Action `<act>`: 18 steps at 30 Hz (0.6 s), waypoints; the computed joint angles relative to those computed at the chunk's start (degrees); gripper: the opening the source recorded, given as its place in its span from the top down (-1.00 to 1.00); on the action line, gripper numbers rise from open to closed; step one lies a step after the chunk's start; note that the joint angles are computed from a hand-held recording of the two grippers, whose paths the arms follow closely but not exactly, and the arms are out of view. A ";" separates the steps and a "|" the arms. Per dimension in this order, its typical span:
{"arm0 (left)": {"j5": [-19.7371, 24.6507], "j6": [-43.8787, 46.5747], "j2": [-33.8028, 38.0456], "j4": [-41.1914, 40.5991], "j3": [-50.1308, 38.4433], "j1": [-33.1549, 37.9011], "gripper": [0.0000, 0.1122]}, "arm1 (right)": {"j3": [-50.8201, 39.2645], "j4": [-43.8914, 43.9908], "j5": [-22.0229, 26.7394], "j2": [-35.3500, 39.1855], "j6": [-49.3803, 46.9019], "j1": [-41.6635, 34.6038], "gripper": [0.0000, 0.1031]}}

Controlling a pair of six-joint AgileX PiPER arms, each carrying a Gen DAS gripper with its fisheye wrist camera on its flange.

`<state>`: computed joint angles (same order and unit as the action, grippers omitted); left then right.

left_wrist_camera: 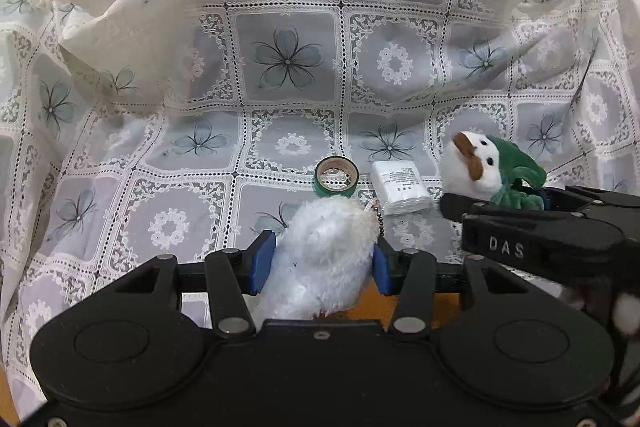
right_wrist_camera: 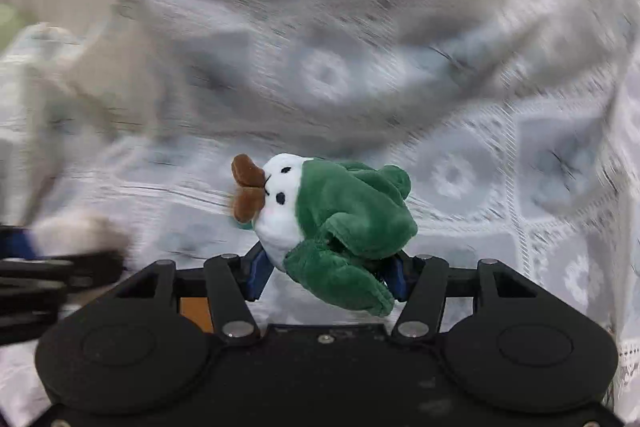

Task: Organize soft objects
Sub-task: 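Lift and carry the white plush and green plush toward the basket with both grippers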

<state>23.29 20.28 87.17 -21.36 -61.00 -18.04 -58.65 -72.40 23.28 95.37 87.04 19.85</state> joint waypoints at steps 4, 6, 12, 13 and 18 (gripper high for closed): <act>3.00 0.54 -4.17 -1.03 1.55 1.79 0.14 | 2.68 4.75 -2.36 -5.15 -3.99 3.33 -0.09; 4.35 1.39 -6.49 -1.74 2.63 2.89 0.15 | 3.83 6.69 -0.65 -7.34 -4.42 5.57 -0.09; 10.28 6.89 -15.30 -6.51 7.27 7.74 0.16 | 10.38 17.36 0.73 -17.86 -10.45 10.50 -0.09; 11.51 7.61 -16.94 -7.10 8.24 8.70 0.16 | 11.19 17.14 1.72 -19.10 -10.04 11.80 -0.09; 17.26 10.85 -22.41 -10.30 11.65 13.64 0.16 | 15.77 18.14 8.65 -26.66 -6.54 19.82 -0.10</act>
<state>40.55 31.12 64.76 -31.66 -49.35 -4.40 -42.87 -54.27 31.93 68.71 80.49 39.67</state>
